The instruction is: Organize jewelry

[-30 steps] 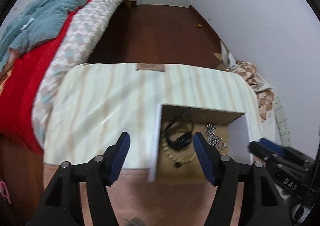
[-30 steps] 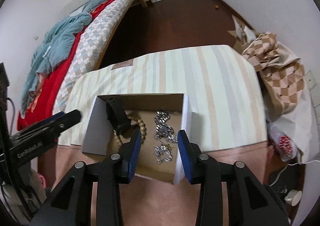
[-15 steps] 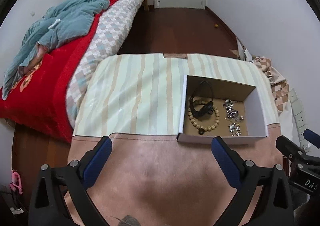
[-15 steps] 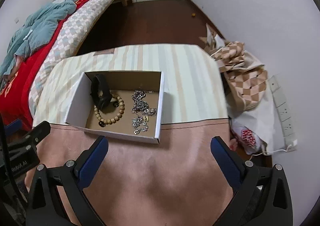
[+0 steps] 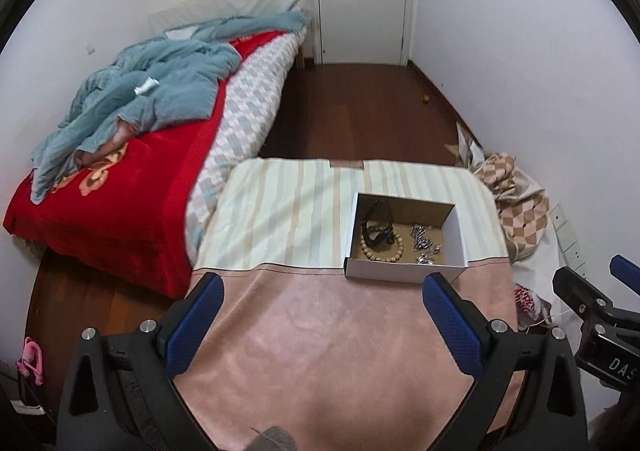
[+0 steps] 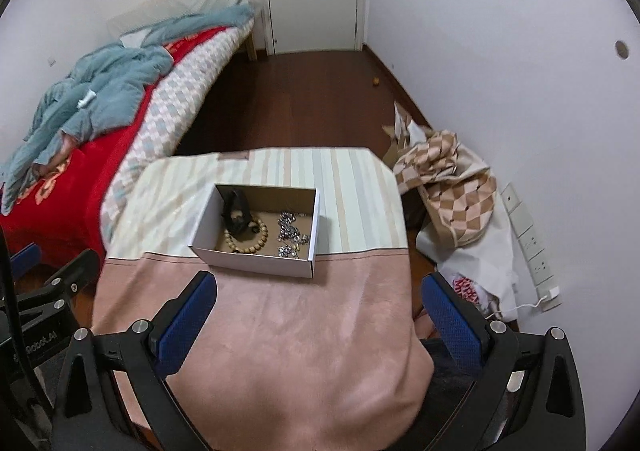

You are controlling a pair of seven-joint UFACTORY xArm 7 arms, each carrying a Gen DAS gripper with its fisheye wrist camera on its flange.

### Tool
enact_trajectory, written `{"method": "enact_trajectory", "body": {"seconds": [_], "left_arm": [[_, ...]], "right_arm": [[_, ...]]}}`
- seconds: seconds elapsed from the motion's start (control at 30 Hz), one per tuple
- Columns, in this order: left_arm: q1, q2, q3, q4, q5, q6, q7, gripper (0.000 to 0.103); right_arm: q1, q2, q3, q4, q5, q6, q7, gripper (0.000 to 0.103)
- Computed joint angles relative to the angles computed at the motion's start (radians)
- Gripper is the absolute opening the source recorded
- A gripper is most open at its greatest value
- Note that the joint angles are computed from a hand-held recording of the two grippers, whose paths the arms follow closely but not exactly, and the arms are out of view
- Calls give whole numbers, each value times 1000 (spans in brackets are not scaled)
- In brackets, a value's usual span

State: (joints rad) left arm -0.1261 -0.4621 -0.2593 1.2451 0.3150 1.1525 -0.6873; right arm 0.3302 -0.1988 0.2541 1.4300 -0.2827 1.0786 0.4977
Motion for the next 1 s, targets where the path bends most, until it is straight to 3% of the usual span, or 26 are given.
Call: {"method": "enact_trajectory", "body": {"seconds": [0.47,1.0], "left_arm": [[4,-72,-37,133,-37,116,20,101],[8,-13,-35,198,-69,159,46,101]], "right_arm": [[-23,-137,68,113,-2,108,-22,103],[-29,-75,82,213,-7,171,-32,103]]}}
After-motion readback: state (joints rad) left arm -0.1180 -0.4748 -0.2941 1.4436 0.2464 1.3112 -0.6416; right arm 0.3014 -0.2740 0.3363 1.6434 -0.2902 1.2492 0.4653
